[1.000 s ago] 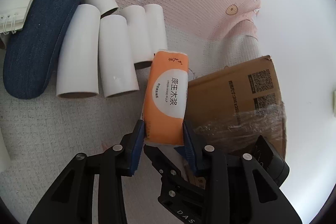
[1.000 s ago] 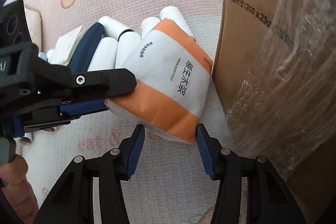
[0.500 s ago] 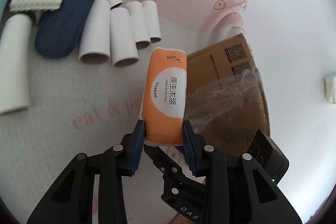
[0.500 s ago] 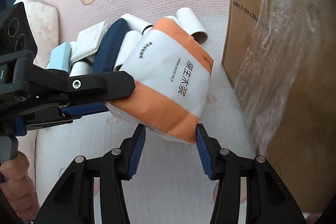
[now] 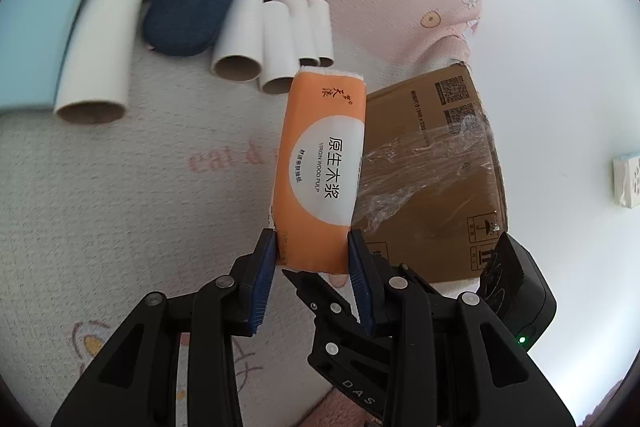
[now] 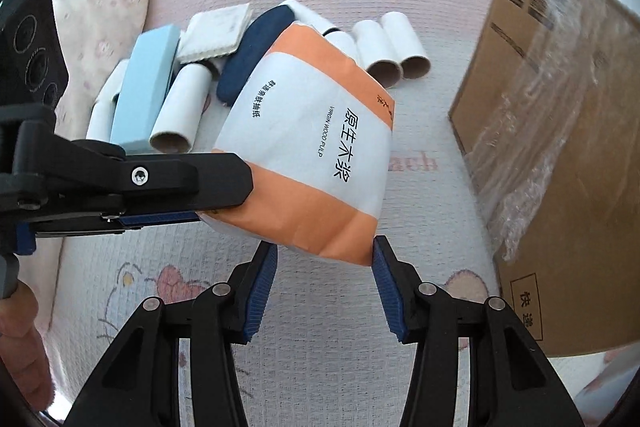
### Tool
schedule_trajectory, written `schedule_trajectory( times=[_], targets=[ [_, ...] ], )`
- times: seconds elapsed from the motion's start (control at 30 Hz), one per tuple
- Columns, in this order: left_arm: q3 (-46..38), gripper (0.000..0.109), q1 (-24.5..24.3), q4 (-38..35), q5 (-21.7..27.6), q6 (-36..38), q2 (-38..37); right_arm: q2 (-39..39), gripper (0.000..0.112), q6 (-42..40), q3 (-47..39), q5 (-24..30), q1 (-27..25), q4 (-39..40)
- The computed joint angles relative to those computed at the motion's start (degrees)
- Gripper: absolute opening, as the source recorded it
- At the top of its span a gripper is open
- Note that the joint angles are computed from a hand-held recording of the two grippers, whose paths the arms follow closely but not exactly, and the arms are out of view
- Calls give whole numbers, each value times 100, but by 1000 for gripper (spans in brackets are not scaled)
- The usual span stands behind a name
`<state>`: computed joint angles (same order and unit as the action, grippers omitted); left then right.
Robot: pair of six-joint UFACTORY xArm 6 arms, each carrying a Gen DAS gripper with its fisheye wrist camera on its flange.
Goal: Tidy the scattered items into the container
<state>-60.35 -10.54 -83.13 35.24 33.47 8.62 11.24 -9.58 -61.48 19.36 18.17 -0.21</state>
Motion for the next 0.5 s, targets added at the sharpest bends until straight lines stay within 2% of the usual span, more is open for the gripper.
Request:
schedule_trajectory(
  times=[0.07,0.17,0.27,0.33,0.43,0.5],
  targets=[
    [69,39,-10,26,-36,-22,-12,35,46,41,-32,35,17,-95],
    [132,39,-90,438,-216,-407,72,63,46,164,-61,97,-28,-190],
    [238,39,-18,-27,23,-380,128,105,46,147,-143,157,-126,96],
    [248,39,-61,-64,18,-426,160,132,46,118,-194,237,-216,382],
    [229,39,-322,452,-485,-691,133,162,46,35,-274,365,-272,757],
    [259,43,-522,1297,-1000,-1434,115,157,46,1,-289,399,-309,929]
  ],
)
